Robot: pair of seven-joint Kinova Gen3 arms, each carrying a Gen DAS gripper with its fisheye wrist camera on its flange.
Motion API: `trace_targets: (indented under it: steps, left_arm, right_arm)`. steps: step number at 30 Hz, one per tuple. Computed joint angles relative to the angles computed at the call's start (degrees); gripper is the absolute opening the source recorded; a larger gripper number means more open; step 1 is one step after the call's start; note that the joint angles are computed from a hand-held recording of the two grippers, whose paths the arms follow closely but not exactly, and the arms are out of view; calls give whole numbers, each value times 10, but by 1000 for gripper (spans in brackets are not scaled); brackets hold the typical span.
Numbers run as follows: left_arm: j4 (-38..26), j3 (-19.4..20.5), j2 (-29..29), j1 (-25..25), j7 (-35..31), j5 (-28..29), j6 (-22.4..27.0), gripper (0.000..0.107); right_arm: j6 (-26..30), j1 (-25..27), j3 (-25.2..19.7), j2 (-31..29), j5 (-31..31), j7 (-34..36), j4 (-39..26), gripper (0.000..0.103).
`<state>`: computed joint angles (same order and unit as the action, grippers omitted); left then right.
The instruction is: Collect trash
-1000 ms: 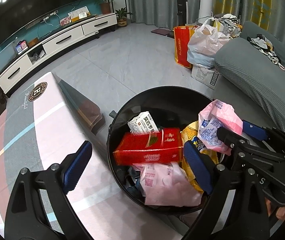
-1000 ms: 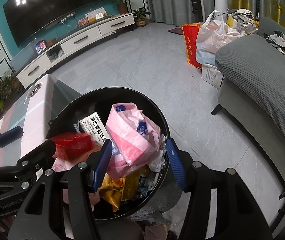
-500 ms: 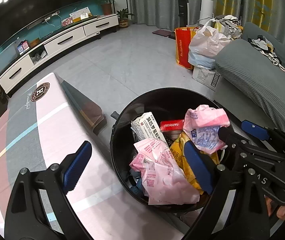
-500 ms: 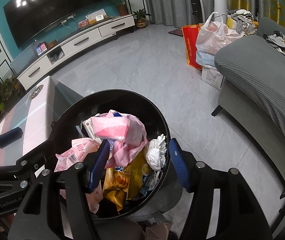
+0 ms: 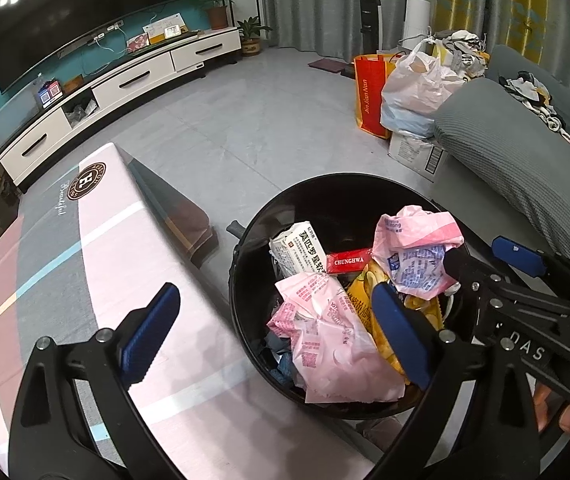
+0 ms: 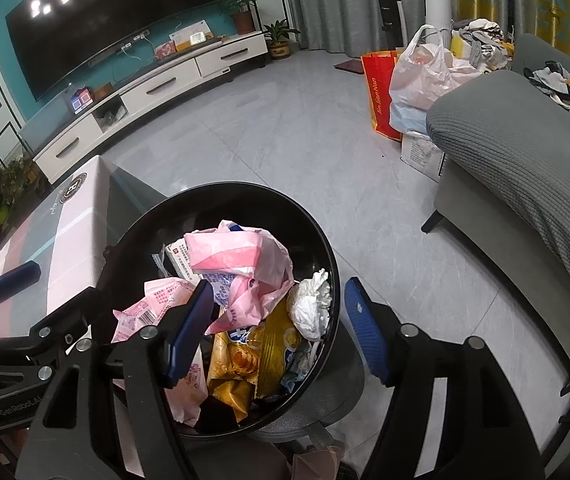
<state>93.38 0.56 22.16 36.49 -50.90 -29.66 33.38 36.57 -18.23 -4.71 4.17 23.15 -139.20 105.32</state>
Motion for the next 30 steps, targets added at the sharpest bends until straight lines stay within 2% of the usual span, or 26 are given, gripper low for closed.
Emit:
trace_targets:
  steps: [6,14,17,30]
  left_arm:
    - [6,-4,-6,5,12,-9,1,98]
    - [9,-2,-11,7,28,-22,9,100]
    - [8,-1,-11,7,34,-25,15,100]
    - [8,0,-10,11,66,-48,33,100]
  right_arm:
    - [1,1,0,-7,6,-7,4,74]
    - [8,4,-4,-11,3,-5,3,76]
    - [11,2,-6,-14,13,-16,4,83]
    - [26,6,-10,-15,-1,3,-4,89]
